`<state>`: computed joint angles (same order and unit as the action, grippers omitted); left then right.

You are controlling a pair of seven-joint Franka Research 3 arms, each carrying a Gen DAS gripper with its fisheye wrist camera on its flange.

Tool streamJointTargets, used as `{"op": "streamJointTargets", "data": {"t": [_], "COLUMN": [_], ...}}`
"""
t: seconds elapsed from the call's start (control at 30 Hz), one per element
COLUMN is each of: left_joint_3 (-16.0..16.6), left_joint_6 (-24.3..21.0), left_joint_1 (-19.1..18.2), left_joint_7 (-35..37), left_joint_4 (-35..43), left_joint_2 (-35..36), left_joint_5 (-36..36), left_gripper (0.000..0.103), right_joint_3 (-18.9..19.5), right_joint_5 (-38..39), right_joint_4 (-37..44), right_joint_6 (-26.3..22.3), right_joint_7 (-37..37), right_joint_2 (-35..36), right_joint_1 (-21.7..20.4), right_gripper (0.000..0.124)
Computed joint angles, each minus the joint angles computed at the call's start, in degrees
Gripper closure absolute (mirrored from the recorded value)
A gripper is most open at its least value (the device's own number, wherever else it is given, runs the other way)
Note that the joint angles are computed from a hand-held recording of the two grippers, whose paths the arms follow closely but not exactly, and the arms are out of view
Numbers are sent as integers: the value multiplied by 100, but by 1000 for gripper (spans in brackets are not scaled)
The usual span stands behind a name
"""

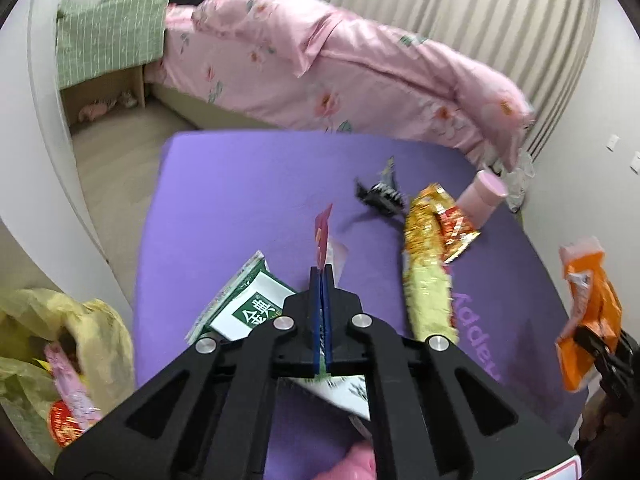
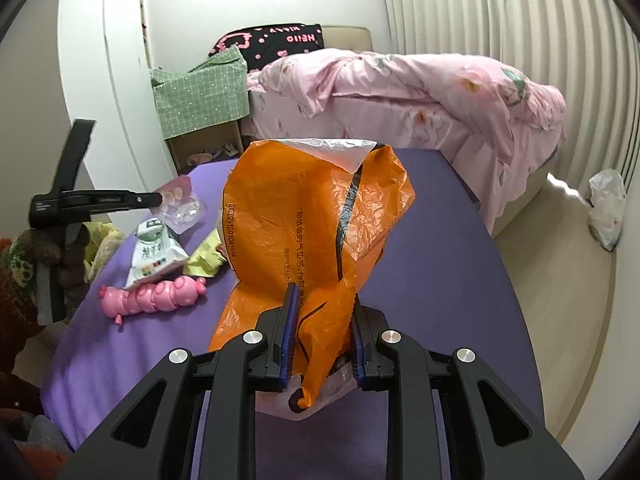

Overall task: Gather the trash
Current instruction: 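Drop the red wrapper into the trash bag with the left tool while the right tool carries the orange bag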

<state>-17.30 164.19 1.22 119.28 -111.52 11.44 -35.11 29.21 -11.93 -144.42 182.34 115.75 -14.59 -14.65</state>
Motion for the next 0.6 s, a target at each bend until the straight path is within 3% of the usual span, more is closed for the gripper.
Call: {"op": "streamJointTargets", "data": {"t": [0.13, 0.3, 0.47, 0.6], "left_joint_3": [-190, 284, 779, 1164], "left_joint_6": [-72, -63, 309, 508], "left_joint_1": [300, 154, -77, -249], "left_joint_7": [1395, 2340, 2608, 2714], "left_joint_4": [-429, -1007, -1578, -2032], "left_joint_2": [-730, -1663, -2397, -2844], "left_joint_5": [-1790, -3186, -3470, -3478], "left_gripper": [102, 102, 102, 102], "right_joint_3": [137, 288, 820, 1810], "right_joint_5": [-51, 45, 102, -253], "right_joint_4": [125, 356, 897, 1364], "right_joint_6": [68, 255, 335, 236], "right_joint_7": [-3, -229, -560, -403], "right_joint_2": [20, 32, 272, 481], "right_joint_1": [-53, -23, -284, -1073], "right_gripper": [102, 102, 102, 102]}}
